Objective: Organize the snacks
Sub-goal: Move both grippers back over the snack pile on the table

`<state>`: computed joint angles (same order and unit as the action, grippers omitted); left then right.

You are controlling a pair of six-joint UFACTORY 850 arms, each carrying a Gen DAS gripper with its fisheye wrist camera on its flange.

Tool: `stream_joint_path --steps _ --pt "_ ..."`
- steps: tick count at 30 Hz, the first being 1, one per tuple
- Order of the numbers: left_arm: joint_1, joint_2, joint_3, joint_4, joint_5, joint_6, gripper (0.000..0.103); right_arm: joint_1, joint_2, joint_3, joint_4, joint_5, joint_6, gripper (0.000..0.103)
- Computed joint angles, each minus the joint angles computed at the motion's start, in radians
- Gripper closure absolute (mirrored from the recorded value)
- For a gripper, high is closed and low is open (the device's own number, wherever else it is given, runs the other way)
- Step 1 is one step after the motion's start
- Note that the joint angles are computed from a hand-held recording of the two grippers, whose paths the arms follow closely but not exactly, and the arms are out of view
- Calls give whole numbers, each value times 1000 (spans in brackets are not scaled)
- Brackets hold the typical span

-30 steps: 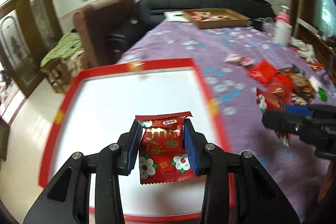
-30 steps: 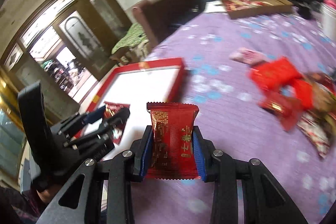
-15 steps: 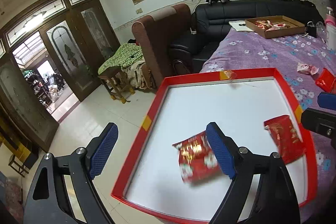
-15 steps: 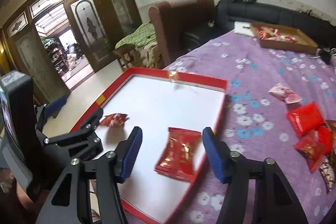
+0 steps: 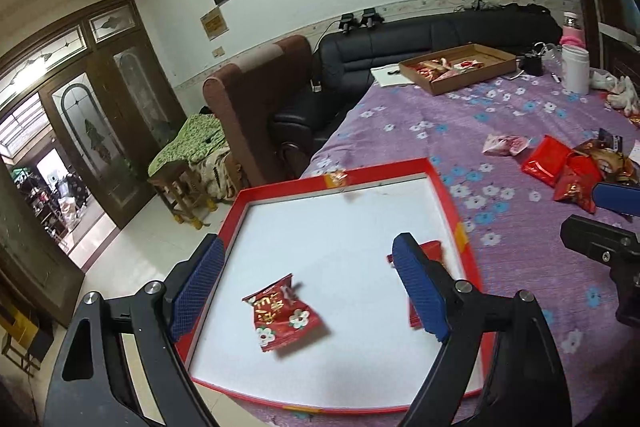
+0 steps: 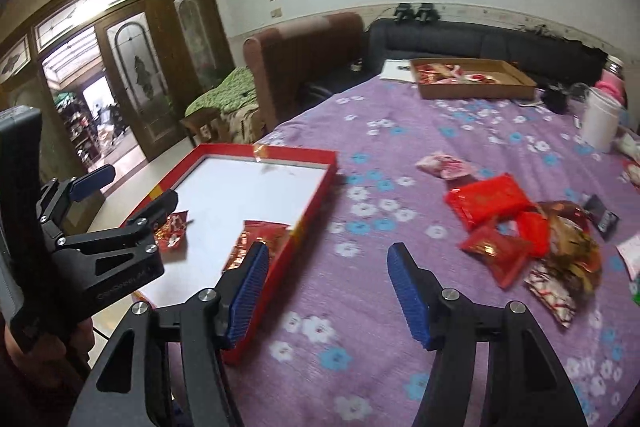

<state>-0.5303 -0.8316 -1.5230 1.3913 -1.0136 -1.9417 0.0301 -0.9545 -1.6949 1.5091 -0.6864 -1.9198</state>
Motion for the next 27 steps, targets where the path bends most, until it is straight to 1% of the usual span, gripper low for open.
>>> stream_joint_path --steps 5,20,23,25,27 --pt "-9 -27 -53 -13 0 36 16 -18 -10 -17 -9 -5 37 39" --pt "-19 -83 -149 -47 16 127 16 -51 -33 -47 -12 -10 75 39" --pt "-22 -105 -185 -53 20 151 16 -57 -45 -67 -23 1 92 39" --pt "-21 -125 -219 -65 39 183 16 -64 -50 -75 -22 10 93 39" --pt "-19 -155 -270 -87 70 249 16 -73 -62 -93 -32 33 103 39"
